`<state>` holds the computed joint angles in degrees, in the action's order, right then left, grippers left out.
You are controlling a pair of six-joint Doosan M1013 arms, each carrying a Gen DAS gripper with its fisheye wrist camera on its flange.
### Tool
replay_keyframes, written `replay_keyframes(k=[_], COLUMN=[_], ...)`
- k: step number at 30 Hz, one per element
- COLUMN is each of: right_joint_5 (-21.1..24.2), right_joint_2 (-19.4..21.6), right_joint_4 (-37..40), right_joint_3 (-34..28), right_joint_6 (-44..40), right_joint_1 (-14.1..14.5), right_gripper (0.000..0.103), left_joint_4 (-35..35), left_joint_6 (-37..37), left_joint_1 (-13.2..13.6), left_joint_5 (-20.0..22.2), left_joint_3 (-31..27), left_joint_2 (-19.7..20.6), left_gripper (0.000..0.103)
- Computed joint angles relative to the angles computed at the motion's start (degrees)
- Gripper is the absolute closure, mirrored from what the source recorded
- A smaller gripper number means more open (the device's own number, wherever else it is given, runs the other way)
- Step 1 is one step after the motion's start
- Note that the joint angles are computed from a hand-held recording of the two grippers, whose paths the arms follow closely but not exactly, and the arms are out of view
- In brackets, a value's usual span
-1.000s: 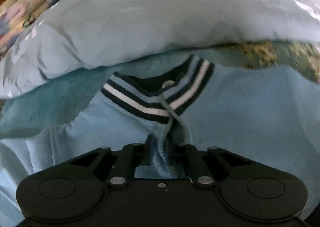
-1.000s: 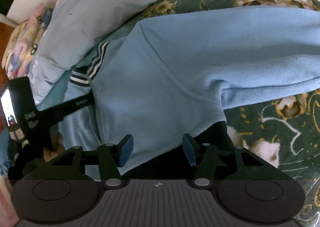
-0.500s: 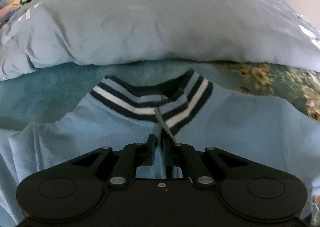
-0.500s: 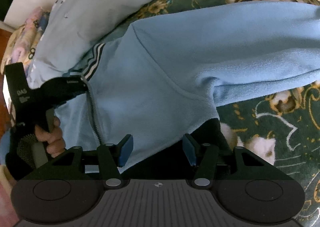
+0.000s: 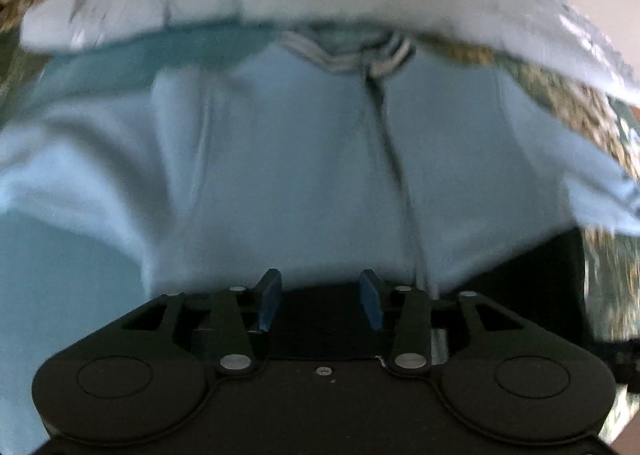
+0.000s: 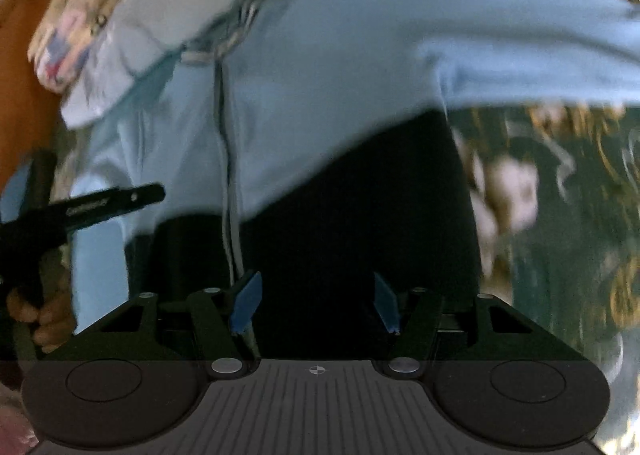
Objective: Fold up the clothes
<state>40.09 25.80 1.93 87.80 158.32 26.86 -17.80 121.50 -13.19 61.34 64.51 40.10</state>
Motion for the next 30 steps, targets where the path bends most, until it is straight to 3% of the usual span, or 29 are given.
replay_keyframes(k=[3,7,9,12,15,17,20,23,25,30], right_joint_5=[1.21,1.31,1.22,-0.71,-2.9,-3.86,-3.95,-4.65,-6.66,-12.54], right_joint_2=[-0.66,-0.75,-0.97,-1.98,-3.26,-3.72,-3.28,-2.8,-2.51,-0.96], right_joint_4=[-1.19,-2.62,-5.78,-11.76,-21.25,-26.47,-26.98,-27.69,-29.47,-24.01], right_joint_3=[0.59,0.73,0.59,1.16,2.41,3.1,2.58,2.15,2.4,2.18], right_joint_6=[4.58,9.28,11.77,16.65,25.12,30.1,30.23,30.5,32.08,24.65], right_joint_1=[1.17,1.37,1.6,2.13,3.11,3.52,3.26,3.08,3.24,2.19], right_gripper=[0.045,0.045,0.045,0.045,0.034,0.034,0.027,0.022,0.005,0.0], left_joint_4=[1.46,2.92,2.58,-4.35,-12.62,-15.07,-12.4,-12.31,-11.69,-11.03], left_joint_6=[-0.28,4.87,4.71,3.89,-0.17,-3.26,-12.79,-17.52,-19.1,-25.47], left_joint_1=[0.86,0.6,0.36,1.5,3.45,4.45,4.94,6.16,6.7,7.63], left_joint_5=[1.59,-4.88,-5.8,-6.75,-6.7,-8.53,-10.78,-13.19,-15.35,-19.46], left_joint_3=[4.08,10.03,10.33,9.97,8.27,7.47,4.09,2.78,2.55,4.09], left_joint_2=[-2.14,-5.32,-5.69,-6.32,-5.82,-5.45,-3.54,-2.9,-2.88,-4.16], left_gripper=[0.058,0.053,0.053,0.051,0.033,0.031,0.03,0.015,0.007,0.002])
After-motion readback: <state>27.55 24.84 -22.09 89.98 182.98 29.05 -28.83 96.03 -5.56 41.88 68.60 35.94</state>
